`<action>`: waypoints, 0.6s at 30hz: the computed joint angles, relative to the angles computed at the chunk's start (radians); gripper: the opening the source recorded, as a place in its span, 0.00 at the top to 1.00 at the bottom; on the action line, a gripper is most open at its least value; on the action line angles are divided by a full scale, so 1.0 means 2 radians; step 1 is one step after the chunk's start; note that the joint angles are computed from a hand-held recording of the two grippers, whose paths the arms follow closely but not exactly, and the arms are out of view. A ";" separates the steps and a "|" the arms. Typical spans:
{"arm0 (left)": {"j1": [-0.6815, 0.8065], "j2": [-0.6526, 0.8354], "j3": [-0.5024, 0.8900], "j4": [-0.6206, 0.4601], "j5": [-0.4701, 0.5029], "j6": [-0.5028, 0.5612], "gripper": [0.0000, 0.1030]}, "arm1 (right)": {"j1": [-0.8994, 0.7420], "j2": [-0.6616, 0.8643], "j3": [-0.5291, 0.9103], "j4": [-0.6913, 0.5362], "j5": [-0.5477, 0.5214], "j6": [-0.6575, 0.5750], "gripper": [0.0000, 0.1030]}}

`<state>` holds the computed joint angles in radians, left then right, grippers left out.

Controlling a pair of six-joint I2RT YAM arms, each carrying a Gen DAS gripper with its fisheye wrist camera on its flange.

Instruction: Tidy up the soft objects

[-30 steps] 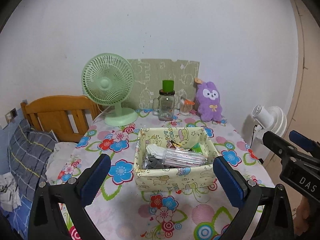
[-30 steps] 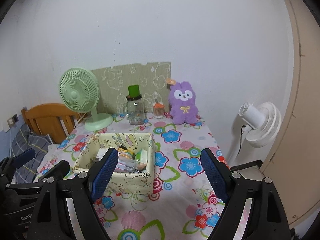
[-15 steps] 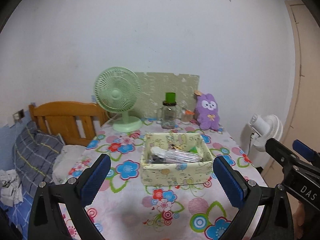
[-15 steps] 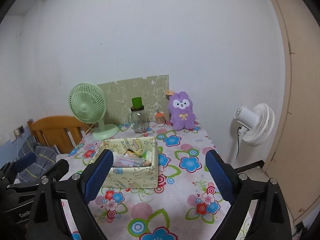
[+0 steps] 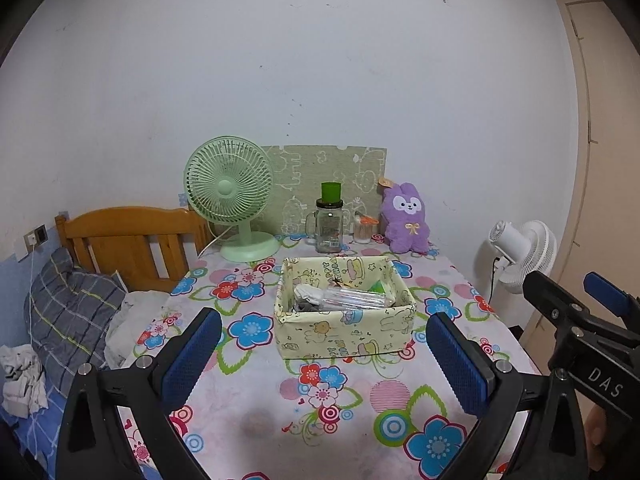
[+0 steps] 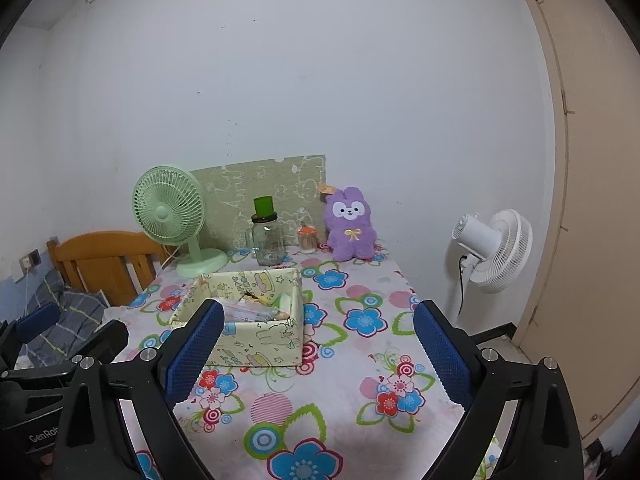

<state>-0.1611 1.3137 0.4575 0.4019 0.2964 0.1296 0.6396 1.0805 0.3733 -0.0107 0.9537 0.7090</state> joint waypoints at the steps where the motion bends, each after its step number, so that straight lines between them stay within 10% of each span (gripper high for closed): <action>1: 0.000 0.001 0.001 0.000 -0.001 -0.002 0.00 | 0.001 0.000 0.001 -0.002 0.002 0.001 0.05; 18: 0.002 0.016 0.010 0.004 0.001 -0.005 0.00 | -0.006 0.009 0.000 0.011 0.005 -0.007 0.03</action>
